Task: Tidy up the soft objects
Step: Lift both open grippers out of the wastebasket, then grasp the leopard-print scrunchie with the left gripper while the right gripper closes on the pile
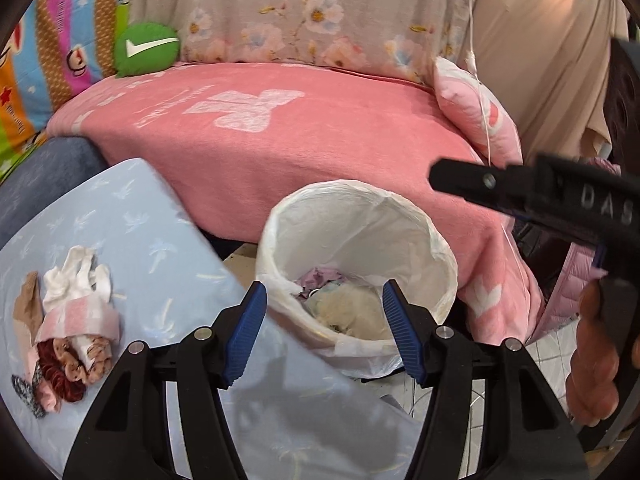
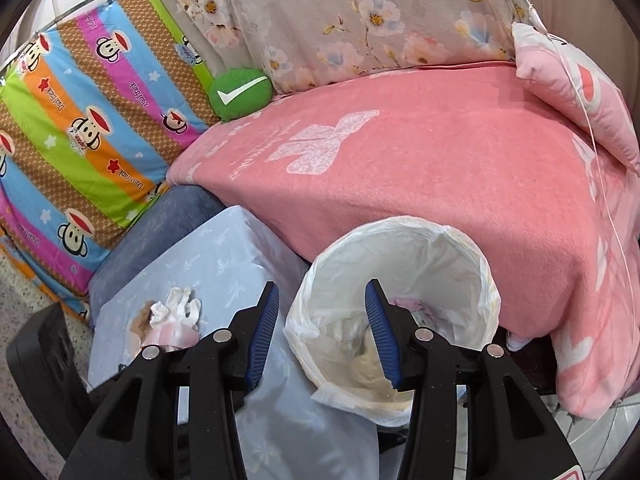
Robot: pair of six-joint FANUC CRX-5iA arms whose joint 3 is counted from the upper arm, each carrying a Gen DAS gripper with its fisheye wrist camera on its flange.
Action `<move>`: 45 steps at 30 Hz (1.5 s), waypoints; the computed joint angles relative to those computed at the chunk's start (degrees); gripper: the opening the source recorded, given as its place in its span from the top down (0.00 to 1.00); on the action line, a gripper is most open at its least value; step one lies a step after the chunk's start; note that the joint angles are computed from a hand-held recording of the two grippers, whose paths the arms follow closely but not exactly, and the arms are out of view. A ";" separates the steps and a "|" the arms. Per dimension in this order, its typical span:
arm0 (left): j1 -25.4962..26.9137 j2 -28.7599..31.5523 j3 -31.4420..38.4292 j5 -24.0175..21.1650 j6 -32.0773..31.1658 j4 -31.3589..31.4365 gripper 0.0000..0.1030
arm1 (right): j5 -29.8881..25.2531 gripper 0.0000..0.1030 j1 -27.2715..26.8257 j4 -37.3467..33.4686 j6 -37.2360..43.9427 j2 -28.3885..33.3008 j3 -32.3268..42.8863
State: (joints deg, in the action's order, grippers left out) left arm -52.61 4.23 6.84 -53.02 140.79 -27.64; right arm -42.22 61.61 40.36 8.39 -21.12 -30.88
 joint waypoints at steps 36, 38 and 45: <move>7.35 -24.82 -23.34 -25.64 29.55 -5.89 0.27 | 5.79 0.55 12.71 -1.02 5.38 20.39 13.53; 9.72 -27.32 -26.00 -24.29 29.61 -4.06 0.27 | 5.58 0.55 13.09 -2.12 6.23 22.13 15.11; 18.25 -32.99 -32.66 -17.41 25.92 2.71 0.27 | 4.81 0.55 13.34 -4.39 9.08 27.53 20.49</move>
State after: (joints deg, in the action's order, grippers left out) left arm -34.36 -28.76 -25.82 -70.44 166.71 -24.93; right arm -37.41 74.94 35.97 17.47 6.41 -10.39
